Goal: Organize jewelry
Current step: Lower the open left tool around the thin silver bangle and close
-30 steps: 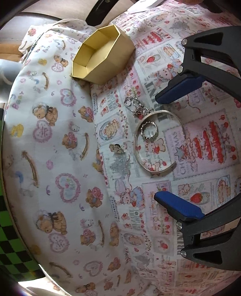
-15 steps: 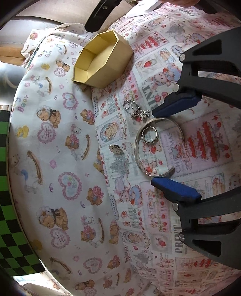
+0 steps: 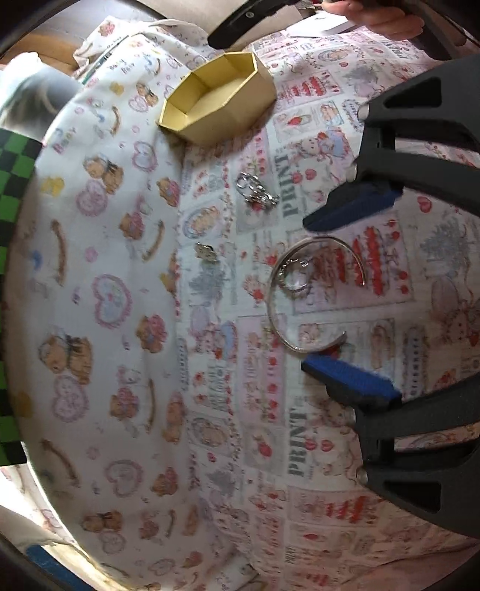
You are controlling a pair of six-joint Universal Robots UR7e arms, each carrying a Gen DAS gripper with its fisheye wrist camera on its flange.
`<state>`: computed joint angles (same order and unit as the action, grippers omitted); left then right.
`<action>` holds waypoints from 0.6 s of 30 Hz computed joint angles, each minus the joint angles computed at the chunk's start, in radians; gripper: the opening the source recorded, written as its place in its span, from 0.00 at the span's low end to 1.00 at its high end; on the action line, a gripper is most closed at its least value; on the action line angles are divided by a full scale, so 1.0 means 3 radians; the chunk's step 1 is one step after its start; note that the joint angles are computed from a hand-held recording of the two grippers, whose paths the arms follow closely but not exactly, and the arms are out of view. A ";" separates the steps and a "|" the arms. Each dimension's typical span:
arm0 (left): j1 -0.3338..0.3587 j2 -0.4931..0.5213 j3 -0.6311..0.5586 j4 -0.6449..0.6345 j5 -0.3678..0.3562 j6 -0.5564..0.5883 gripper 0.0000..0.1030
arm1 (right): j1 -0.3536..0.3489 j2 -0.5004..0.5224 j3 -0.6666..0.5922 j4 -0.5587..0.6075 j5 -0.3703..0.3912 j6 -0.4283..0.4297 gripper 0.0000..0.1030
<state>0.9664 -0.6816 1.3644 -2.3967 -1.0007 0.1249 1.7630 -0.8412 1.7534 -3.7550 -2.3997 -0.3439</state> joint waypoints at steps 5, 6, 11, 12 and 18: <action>-0.0019 -0.0076 0.0159 -0.0360 -0.0016 0.0310 0.81 | -0.0001 -0.0002 0.0003 0.0012 0.0005 0.0019 0.83; -0.0027 -0.0055 0.0150 -0.0396 -0.0016 0.0355 0.81 | -0.0001 -0.0007 0.0005 0.0016 0.0008 0.0023 0.83; -0.0012 0.0013 0.0092 -0.0333 -0.0086 0.0822 0.81 | 0.0003 -0.0021 0.0017 0.0036 0.0017 0.0043 0.83; 0.0000 0.0025 0.0067 -0.0296 -0.0102 0.0835 0.81 | 0.0004 -0.0022 0.0017 0.0036 0.0017 0.0045 0.83; 0.0009 0.0070 0.0051 -0.0421 -0.0044 0.0743 0.66 | 0.0006 -0.0030 0.0025 0.0026 0.0024 0.0059 0.83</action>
<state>0.9691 -0.6605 1.3795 -2.5229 -1.0138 0.3480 1.7648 -0.8502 1.7609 -3.7471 -2.3924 -0.3263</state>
